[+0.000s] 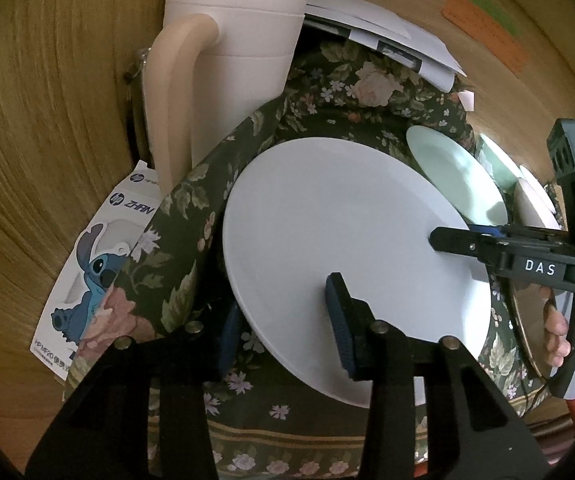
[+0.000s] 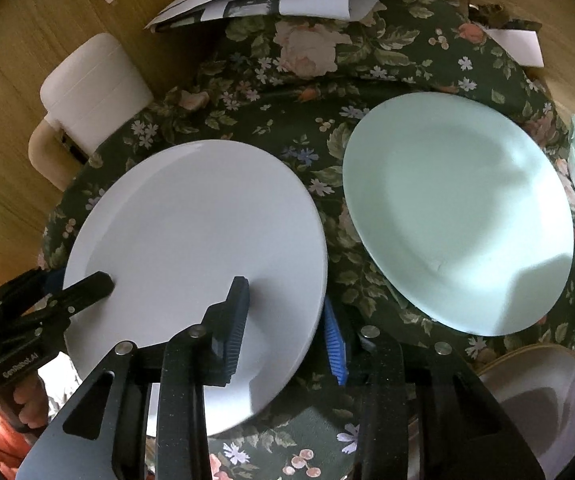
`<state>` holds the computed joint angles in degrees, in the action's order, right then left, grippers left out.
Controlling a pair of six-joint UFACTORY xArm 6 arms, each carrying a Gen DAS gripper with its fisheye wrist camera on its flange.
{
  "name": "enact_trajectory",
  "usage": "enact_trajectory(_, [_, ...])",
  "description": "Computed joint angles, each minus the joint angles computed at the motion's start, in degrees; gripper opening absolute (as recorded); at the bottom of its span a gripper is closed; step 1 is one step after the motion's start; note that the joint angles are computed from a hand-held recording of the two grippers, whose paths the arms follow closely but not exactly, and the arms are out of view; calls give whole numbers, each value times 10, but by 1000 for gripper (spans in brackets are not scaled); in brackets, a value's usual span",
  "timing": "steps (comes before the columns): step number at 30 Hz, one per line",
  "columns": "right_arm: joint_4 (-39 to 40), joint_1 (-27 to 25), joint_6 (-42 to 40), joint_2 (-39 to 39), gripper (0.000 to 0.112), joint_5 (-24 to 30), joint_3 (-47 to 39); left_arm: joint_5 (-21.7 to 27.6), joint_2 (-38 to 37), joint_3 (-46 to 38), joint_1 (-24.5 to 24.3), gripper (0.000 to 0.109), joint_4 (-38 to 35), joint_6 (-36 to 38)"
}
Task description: Organize plates and bowls
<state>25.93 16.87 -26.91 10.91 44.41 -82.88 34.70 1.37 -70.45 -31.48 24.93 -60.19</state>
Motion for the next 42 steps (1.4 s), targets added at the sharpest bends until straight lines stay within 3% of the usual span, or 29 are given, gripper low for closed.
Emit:
enact_trajectory(18, [28,-10,-17,-67,32,-29,62,1,-15,-2,-15,41,22,5])
enact_trajectory(33, [74,-45,-45,-163,32,-85,151,5,7,-66,-46,41,74,5])
enact_trajectory(42, [82,-76,-40,-206,32,-112,194,-6,51,-127,-62,41,48,52])
